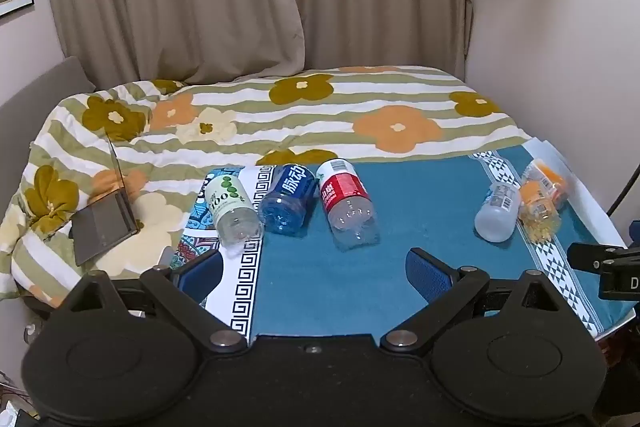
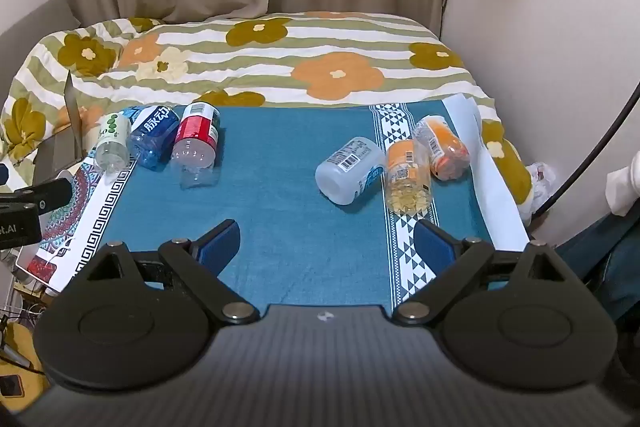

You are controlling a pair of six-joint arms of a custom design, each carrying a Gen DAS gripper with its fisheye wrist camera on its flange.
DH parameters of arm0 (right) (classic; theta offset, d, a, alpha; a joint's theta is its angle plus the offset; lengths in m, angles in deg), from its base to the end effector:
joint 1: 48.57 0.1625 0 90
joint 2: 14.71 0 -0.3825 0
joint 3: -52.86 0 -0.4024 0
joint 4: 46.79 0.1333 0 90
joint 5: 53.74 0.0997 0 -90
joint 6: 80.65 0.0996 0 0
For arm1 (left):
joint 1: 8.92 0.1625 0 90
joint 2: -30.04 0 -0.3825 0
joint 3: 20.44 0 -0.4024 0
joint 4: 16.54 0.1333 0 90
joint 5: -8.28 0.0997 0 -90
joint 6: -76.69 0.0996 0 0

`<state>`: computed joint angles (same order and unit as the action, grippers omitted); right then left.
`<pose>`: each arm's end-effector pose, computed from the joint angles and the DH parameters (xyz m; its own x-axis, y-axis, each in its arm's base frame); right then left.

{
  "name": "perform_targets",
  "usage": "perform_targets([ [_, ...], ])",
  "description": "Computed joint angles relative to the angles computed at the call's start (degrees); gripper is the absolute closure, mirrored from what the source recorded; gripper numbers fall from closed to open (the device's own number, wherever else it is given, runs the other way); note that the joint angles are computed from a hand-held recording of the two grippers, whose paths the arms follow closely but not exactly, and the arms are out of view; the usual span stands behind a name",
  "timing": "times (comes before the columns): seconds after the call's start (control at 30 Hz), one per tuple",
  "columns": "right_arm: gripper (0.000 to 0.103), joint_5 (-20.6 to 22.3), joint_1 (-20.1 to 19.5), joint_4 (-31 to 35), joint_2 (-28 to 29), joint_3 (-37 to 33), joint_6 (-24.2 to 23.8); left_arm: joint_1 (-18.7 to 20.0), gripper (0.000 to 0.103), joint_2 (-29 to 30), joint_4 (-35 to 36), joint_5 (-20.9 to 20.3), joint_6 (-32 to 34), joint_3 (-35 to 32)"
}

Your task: Flip cup upright

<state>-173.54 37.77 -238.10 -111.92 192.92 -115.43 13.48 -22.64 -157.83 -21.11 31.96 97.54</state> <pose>0.0598 -0.3774 0.3081 -0.7081 0.0949 0.6997 -0.4511 0.7015 -0.5517 -0.3645 -0.3883 0.0295 -0.6256 0.1192 -0.7710 0.6429 0.6386 -0.4230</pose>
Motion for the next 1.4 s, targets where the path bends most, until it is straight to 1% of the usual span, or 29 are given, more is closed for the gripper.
perform_targets([
  [0.07, 0.000, -0.22, 0.10, 0.06, 0.16, -0.10, 0.15, 0.12, 0.003, -0.23, 1.34, -0.76, -0.94, -0.38],
  [0.17, 0.000, -0.52, 0.31, 0.22, 0.36, -0.24, 0.81, 0.04, 0.003, 0.99, 0.86, -0.86, -1.39, -1.26],
  [0.2, 0.000, -0.61, 0.42, 0.41, 0.36, -0.30, 1.13, 0.24, 0.003, 1.37, -0.41, -1.16, -0.72, -1.45],
  [0.27, 0.000, -0.17, 0.22, 0.04, 0.24, -0.14, 0.29, 0.41, 0.003, 2.41, -0.94, -1.33, -0.39, -2.52],
  [0.33, 0.000, -0.25, 0.24, 0.12, 0.01, -0.07, 0.24, 0.09, 0.003, 2.09, -1.67, -1.01, -0.13, -1.94],
  [0.4, 0.000, -0.52, 0.46, -0.39, 0.36, -0.01, 0.45, 0.52, 0.003, 1.30, -4.56, -1.04, 1.68, -0.38],
  [0.5, 0.000, -0.80, 0.61, -0.54, 0.23, 0.26, 0.91, 0.65, 0.003, 1.28, -4.53, -0.89, 1.53, -0.32],
  [0.77, 0.000, 0.10, -0.42, 0.50, 0.30, -0.49, 0.81, 0.72, 0.003, 1.16, -3.14, -0.25, 2.11, -0.55],
  [1.13, 0.000, -0.04, -0.24, 0.69, 0.70, -0.72, 1.29, 0.71, 0.003, 1.01, -0.62, 0.16, 1.74, -1.19],
  [1.4, 0.000, -0.36, 0.03, 0.43, 1.20, -0.83, 1.31, 0.80, 0.003, 1.00, -0.45, 0.23, 1.76, -1.27],
])
